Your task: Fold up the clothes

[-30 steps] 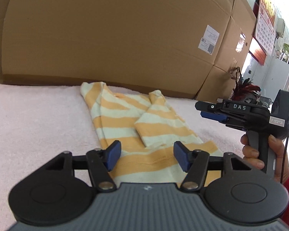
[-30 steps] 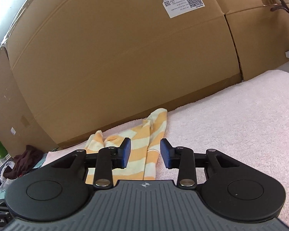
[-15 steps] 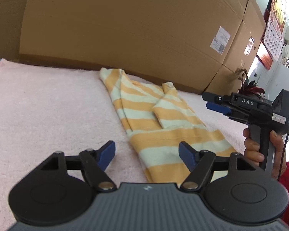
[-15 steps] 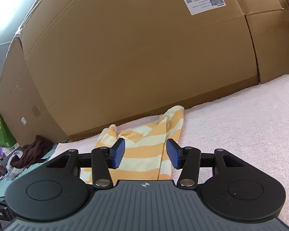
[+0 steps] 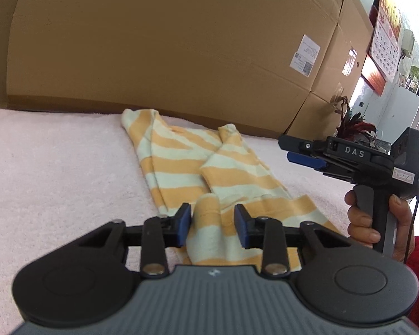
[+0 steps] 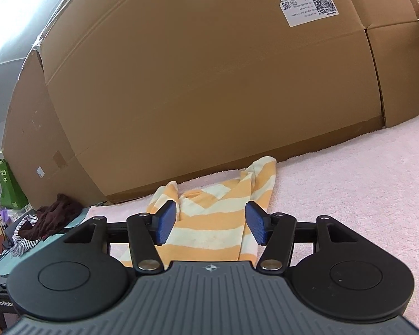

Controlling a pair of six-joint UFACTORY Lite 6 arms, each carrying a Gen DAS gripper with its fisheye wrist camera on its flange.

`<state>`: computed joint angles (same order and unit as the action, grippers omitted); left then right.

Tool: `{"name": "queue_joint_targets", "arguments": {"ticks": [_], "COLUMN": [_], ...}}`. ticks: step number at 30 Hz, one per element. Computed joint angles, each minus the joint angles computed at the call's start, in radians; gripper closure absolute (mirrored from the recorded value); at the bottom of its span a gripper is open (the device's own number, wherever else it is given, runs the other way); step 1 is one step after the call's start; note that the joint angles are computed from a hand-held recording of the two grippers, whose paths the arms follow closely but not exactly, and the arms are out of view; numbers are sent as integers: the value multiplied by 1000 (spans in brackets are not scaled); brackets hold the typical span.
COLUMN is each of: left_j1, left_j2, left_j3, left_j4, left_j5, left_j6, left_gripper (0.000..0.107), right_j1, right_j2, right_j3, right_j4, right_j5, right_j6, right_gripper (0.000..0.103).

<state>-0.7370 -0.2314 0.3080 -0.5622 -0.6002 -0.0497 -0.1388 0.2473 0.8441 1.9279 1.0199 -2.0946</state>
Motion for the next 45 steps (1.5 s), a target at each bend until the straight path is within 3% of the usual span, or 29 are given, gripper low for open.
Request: {"name": "queue_joint_targets", "arguments": {"ticks": [3,5,8,10,11,14,16,21,23,26,30,32,36,41,45], "left_j1": [14,25,98,84,53,-88,-91,49,95,187,124,96,128,84,64], "left_j2": [-16,-35,-28,-25,-26,-21,-10,-15,-3,-1,-48,-78,-92,-60,-46], "left_j3": [-42,-71,-73,-71,-70,-60,-43,-29,-15,-35,-85,-116,-134,-86,-73], "left_j4": [22,15,168,174,123,-110,-116,129,165,359,171,78,120,50,21], "left_j5": [-29,-50,-21,-35,-51,-135,-119,-38,-8,7,-50,-93,-93,-61,-67], "left_j6": [-79,-134,-288,-268,-211,28,61,-98,-145,-364,-269,-239,-304,-197,-164], "left_gripper": [67,55,52,61,79,94,94,94,83,80,80,74,65,48,46], "right_j1": [-10,-14,-17,-15,-13,-13,-16,-20,-16,-15,-14,-14,-20,2,12], "right_j2": [1,2,-3,-7,-9,-11,-12,-8,-10,-12,-12,-14,-11,8,-10], "right_j3": [5,10,7,4,1,-4,-7,-6,-4,-5,-1,-2,2,40,22], "right_j4": [-24,-39,-50,-51,-48,-43,-41,-47,-49,-48,-64,-71,-111,-231,-238], "right_j5": [11,12,14,10,8,8,13,24,15,11,9,11,40,42,29], "right_j6": [16,22,20,17,14,10,8,14,16,17,26,24,23,57,29], "right_gripper": [44,44,44,44,44,44,44,42,42,41,41,41,41,41,41]}}
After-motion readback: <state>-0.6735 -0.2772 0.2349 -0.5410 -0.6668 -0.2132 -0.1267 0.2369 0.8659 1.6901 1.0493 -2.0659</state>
